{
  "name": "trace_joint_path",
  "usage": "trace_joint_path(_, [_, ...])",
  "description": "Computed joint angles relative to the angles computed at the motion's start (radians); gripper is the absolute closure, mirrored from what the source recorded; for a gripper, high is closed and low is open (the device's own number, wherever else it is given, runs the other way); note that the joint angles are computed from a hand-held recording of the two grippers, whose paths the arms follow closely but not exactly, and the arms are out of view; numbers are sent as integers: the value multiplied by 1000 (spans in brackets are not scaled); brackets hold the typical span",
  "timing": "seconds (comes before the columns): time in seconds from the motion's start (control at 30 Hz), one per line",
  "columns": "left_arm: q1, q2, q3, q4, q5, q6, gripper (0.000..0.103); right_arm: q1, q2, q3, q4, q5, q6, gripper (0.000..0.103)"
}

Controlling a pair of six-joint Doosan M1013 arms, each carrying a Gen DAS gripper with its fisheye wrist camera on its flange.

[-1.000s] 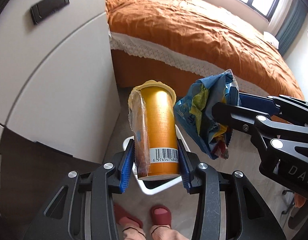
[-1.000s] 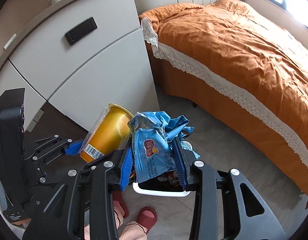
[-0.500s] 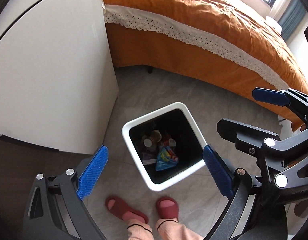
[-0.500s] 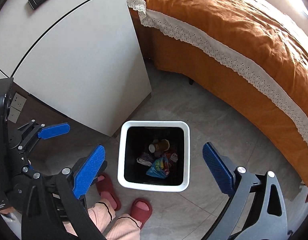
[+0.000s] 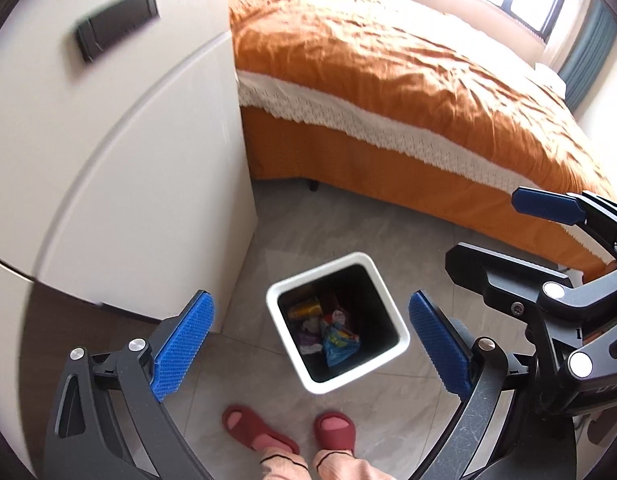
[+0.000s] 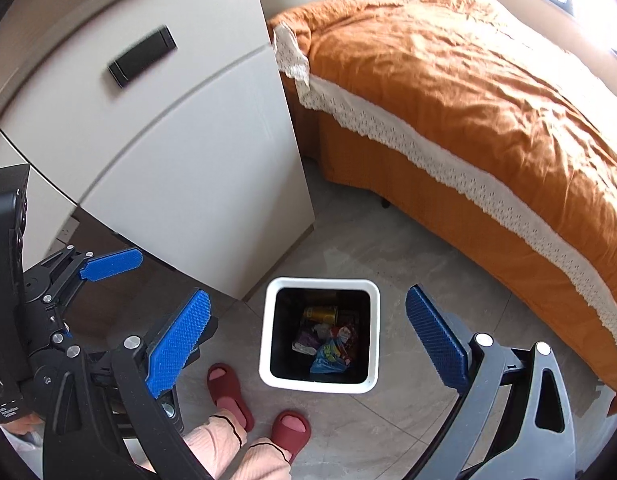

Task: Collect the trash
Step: 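Move both open tools back to the desk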

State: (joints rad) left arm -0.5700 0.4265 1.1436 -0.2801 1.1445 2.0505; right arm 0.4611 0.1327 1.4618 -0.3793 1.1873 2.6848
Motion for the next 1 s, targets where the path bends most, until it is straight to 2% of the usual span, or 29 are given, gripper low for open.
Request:
trace_joint_path(0.27, [28, -34, -84, 2, -12, -72, 5, 29, 5, -131, -94, 51, -52, 5])
trace_joint_path(0.53, [75, -58, -171, 50, -59, -178, 5, 45, 55, -302, -172, 42, -185, 5])
trace_joint_path(0.7, [116, -59, -220, 107, -103, -236, 5, 43, 118, -432, -169, -3, -309, 5])
trace_joint_path(1.0, [203, -4, -365, 171, -105, -329, 5, 44, 298, -736, -96, -34, -532, 5])
